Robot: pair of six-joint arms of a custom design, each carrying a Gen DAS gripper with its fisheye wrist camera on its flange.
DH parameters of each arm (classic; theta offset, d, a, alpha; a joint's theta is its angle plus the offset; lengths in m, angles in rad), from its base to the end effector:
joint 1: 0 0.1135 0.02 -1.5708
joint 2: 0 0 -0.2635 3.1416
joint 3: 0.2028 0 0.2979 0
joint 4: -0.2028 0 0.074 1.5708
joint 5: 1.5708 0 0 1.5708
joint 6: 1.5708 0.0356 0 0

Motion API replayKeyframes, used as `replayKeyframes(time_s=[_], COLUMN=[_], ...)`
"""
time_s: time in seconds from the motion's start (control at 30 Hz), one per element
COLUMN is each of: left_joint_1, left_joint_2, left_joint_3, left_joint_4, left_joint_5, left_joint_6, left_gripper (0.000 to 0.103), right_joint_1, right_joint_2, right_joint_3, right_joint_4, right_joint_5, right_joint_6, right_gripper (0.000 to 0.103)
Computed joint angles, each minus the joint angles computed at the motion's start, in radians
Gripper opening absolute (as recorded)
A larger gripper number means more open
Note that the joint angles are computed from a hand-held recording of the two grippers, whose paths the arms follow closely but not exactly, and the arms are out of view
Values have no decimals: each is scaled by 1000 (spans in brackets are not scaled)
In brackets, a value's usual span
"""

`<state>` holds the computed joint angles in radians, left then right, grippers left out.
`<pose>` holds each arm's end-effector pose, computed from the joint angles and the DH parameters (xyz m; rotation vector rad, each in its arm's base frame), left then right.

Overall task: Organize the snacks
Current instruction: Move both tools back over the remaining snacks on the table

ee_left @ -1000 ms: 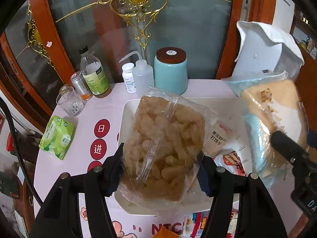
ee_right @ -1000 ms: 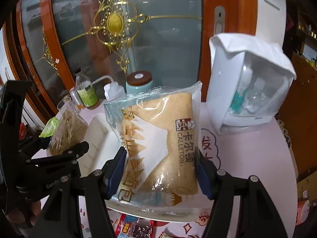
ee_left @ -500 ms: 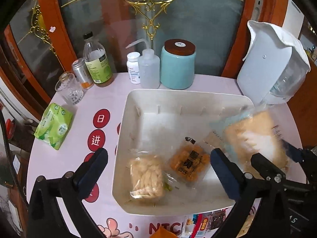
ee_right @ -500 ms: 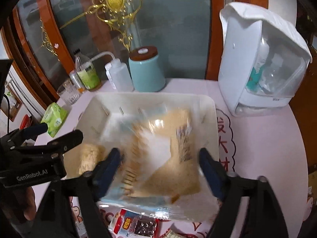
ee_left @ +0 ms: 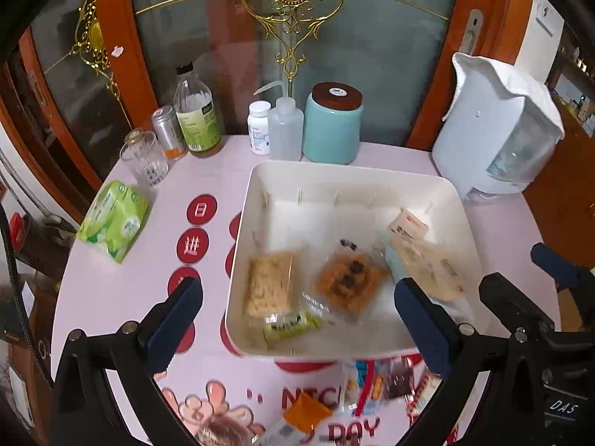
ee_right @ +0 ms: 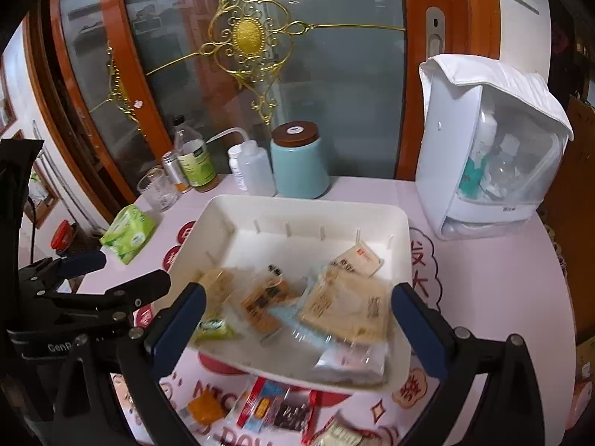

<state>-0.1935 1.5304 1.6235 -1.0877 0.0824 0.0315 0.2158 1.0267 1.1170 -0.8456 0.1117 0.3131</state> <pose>0.3468 -0.0709 0.3719 0.3196 2.5491 -0.1672 0.2435 0.0493 0.3500 0.1691 2.3181 0.1369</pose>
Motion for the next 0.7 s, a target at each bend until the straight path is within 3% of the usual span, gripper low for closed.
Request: replayKeyframes(time_s=[0.23,0.4,0.57,0.7], left_joint_1=[93,219,375,522], left_joint_2=[-183,-315,-419,-474], left_joint_3=[-140,-203,-238,-265], left_joint_4=[-78,-172,-259,-339], left_joint_5=[63,142,224,297], left_joint_6=[102,227,385,521], left_gripper=[102,102,102,102], right_joint_1=[123,294,586,841], right_joint_2=[-195,-333,-387,-341], right_joint_3=[-82,-125,-130,-106], right_joint_4=[-100,-201,-339,-481], right_joint_5=[65,192,391,536], right_joint_6=[106,241,472,686], right_gripper=[101,100,100,100])
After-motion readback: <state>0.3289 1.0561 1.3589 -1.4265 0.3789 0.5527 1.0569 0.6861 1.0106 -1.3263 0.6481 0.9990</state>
